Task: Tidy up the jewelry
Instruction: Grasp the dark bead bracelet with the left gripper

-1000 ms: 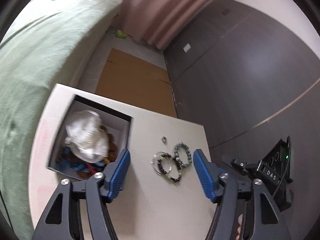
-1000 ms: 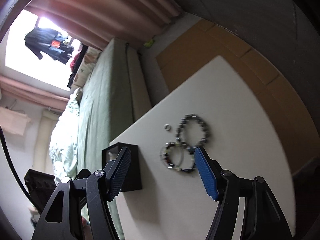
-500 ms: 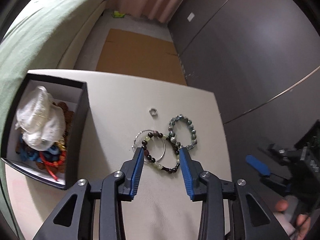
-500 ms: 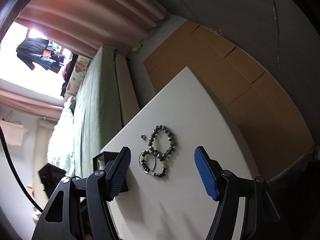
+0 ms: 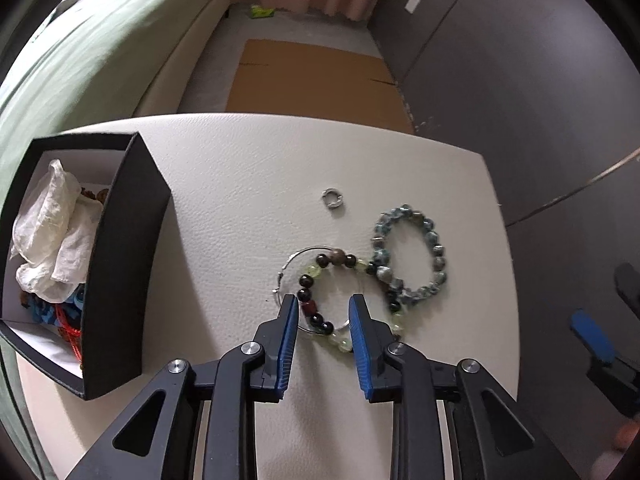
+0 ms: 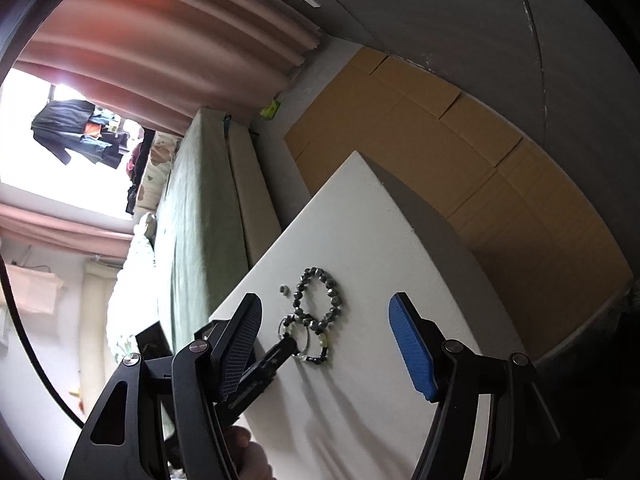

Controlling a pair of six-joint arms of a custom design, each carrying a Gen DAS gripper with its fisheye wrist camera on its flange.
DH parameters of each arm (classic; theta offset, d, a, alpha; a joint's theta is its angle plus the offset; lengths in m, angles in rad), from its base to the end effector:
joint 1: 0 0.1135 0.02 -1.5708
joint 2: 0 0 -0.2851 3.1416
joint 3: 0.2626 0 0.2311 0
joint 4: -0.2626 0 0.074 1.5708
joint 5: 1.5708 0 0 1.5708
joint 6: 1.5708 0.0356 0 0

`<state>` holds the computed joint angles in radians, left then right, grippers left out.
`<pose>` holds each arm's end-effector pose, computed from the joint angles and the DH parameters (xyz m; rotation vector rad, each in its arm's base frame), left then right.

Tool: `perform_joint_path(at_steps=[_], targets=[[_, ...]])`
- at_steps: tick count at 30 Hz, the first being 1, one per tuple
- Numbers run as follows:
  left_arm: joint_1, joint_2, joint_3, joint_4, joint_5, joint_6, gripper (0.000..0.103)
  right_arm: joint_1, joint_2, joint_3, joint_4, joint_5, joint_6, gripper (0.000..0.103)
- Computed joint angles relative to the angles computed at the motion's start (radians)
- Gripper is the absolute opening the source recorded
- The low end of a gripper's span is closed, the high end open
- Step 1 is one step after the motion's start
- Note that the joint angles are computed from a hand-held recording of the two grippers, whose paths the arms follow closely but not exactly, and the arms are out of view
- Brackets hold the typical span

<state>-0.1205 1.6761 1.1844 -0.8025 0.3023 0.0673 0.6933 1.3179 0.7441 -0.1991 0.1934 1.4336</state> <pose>0.3010 -0.0471 0.2407 0.3264 2.8231 -0.4431 0.1941 0.1524 0.2427 0.9906 2.2728 0.7960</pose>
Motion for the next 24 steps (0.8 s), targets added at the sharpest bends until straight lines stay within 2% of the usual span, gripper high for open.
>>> perform_joint_path(at_steps=[6,8,9,12,19,24], targets=[[-0.027,-0.011,-0.023,0.037,-0.044,-0.022,0.024,0.005,0.032,0.027,-0.031,0.0,-0.008,0.067],[-0.039,-0.006,-0.013,0.032,-0.078,-0.016,0.015,0.001,0.028,0.025,-0.034,-0.004,-0.007,0.067],[-0.036,-0.002,-0.008,0.026,-0.092,-0.009,0.008,-0.001,0.027,0.026,-0.039,-0.004,-0.007,0.067],[0.0,0.01,0.023,-0.027,-0.034,0.025,0.008,-0.002,0.025,0.026,-0.045,0.003,-0.006,0.067],[0.101,-0.06,0.133,-0.159,0.079,0.123,0.008,-0.001,0.068,0.052,-0.048,-0.013,-0.014,0.067],[0.169,-0.083,0.205,-0.223,0.127,0.188,0.008,0.015,0.125,0.095,-0.043,-0.021,-0.026,0.067]])
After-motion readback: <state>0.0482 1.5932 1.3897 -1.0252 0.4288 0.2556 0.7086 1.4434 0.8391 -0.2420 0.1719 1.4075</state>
